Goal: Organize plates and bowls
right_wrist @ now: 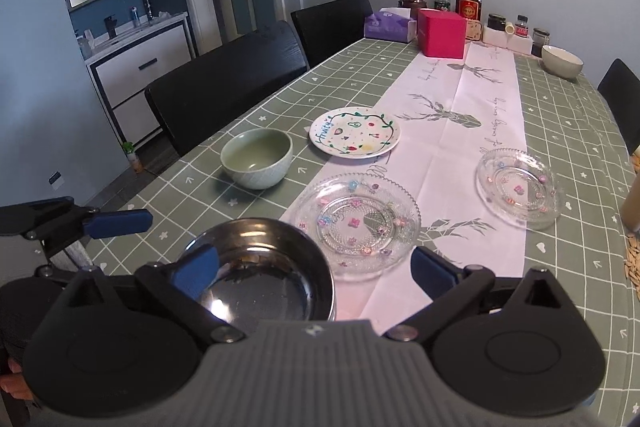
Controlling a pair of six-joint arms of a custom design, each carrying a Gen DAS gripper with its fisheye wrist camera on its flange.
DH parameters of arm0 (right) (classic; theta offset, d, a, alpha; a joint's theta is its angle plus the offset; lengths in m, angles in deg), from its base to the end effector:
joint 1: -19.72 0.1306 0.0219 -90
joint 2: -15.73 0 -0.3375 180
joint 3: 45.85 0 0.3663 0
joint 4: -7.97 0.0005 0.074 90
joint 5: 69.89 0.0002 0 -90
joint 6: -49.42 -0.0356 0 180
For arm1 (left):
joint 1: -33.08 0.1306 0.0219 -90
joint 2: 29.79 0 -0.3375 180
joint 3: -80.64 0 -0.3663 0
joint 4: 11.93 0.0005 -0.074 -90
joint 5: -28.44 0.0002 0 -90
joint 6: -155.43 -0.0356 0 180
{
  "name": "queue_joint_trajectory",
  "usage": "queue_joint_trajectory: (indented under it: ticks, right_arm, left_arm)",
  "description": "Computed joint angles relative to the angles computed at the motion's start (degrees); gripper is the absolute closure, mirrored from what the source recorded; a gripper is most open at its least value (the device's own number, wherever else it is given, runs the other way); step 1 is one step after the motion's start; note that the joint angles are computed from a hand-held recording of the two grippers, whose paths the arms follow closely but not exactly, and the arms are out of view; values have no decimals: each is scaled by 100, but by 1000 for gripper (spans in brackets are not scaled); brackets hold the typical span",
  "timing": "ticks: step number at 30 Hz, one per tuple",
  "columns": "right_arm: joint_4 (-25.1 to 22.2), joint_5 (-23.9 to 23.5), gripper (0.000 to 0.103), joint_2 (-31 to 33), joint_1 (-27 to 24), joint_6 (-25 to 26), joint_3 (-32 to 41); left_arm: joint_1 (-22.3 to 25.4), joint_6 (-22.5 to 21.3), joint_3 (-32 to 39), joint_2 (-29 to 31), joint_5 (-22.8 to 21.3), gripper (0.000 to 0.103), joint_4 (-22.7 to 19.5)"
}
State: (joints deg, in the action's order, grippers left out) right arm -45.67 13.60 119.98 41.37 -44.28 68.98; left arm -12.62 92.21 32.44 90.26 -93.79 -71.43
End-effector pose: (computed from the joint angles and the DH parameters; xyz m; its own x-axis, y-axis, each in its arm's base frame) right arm 0.5051 0.2043 0.4502 -0.6619 -0.1938 -0.7241 -0.4017 0.9073 0.1244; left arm 0.4458 -0.4304 0.4201 -0.6215 0.0911 -0.7781 0.0840 0.9952 0.0495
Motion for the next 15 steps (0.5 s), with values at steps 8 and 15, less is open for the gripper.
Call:
queue_joint_trajectory:
  ticks: [8, 15]
  right_arm:
    - [-690, -178, 3, 622, -85, -207, 1378]
    - [-1187, -689, 3, 1536, -242, -645, 2750]
  left_arm:
    - [194, 451, 450, 115, -258, 19, -565]
    - [423, 1020, 1322, 537, -524, 19, -1381]
